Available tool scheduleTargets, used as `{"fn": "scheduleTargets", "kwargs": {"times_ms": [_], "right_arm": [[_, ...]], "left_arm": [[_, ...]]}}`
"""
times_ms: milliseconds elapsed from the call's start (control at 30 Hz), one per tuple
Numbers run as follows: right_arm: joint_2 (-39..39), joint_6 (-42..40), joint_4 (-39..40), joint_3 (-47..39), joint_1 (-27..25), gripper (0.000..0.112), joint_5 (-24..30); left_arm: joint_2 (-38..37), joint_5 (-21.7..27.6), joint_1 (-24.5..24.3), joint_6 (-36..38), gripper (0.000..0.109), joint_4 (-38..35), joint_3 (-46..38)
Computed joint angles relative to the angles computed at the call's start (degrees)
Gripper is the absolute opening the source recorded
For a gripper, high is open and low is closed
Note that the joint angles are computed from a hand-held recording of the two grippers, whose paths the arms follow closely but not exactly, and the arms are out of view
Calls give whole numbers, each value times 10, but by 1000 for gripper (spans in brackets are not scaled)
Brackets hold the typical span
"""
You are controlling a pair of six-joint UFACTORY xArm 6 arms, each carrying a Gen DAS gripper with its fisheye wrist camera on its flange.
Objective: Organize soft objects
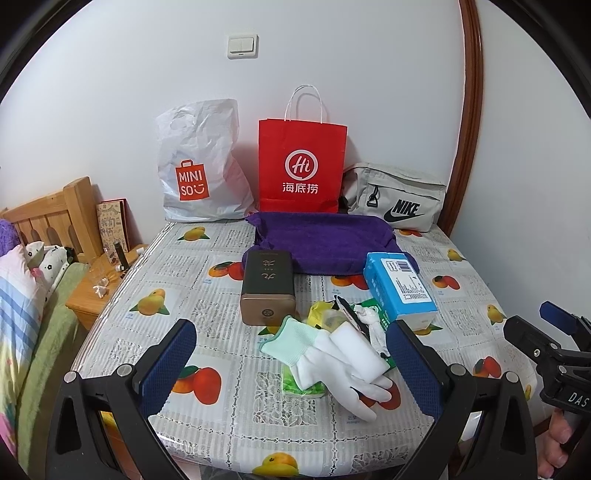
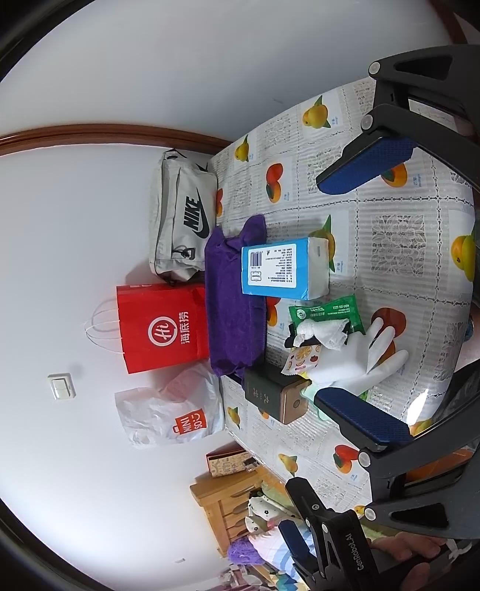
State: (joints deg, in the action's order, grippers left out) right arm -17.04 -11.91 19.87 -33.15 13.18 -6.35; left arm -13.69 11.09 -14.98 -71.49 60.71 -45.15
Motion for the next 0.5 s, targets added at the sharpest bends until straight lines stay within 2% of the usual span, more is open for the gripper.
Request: {"fn": "scheduleTargets", "kwargs": {"times_ms": [500], "right_arm": [[-5,60,-71,6,-11,103,-3]], "left_arm": [[-9,5,1,4,103,-3,3]]}}
